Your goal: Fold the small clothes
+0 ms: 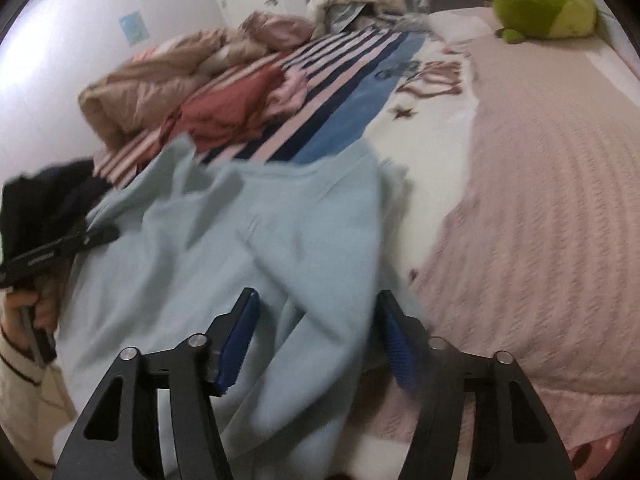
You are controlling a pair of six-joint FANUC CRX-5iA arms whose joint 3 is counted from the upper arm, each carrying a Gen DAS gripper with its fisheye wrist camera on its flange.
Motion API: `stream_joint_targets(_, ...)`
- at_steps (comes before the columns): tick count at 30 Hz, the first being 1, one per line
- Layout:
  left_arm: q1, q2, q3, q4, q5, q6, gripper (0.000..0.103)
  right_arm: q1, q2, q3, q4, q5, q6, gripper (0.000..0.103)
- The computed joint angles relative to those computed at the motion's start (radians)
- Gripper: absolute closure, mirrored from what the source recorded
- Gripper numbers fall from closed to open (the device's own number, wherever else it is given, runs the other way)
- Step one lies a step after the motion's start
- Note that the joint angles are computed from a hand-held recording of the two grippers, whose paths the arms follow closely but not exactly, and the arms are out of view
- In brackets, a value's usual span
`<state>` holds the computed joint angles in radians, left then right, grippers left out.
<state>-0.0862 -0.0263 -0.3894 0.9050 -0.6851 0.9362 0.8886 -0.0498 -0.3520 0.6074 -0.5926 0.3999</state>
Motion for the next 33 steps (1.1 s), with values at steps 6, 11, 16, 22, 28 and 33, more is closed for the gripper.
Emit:
stream_joint_targets(6,0.008,-0.02,0.018,-0.203,0.016,0.188,0.068,-0.009,-0.02,-0.036,0.226,-0.14,-0.183,0.068)
stream_joint_targets(11,0.008,-0.06,-0.044,-0.07,0.042,0.08,0.034,0.02,-0.065,-0.066,0.265,-0.141,-0.159,0.076)
stream_joint_targets(16,-0.025,-0.079,-0.038,-0.082,0.076,0.023,0.025,0.057,-0.107,-0.056,0.08,-0.044,0.001,0.059)
stream_joint_targets(22,-0.085,-0.122,0.019,-0.428,0.177,0.239,0.024,0.097,-0.092,-0.045,0.023,-0.046,0.036,0.058)
stream_joint_targets(28,-0.114,-0.12,0.044,-0.517,0.184,0.246,0.021,0.092,-0.082,-0.03,0.019,-0.044,0.045,0.058)
stream_joint_targets(33,-0.111,0.027,0.238,-0.715,-0.032,0.468,0.034,0.089,-0.079,-0.019,0.012,-0.035,0.049,0.058)
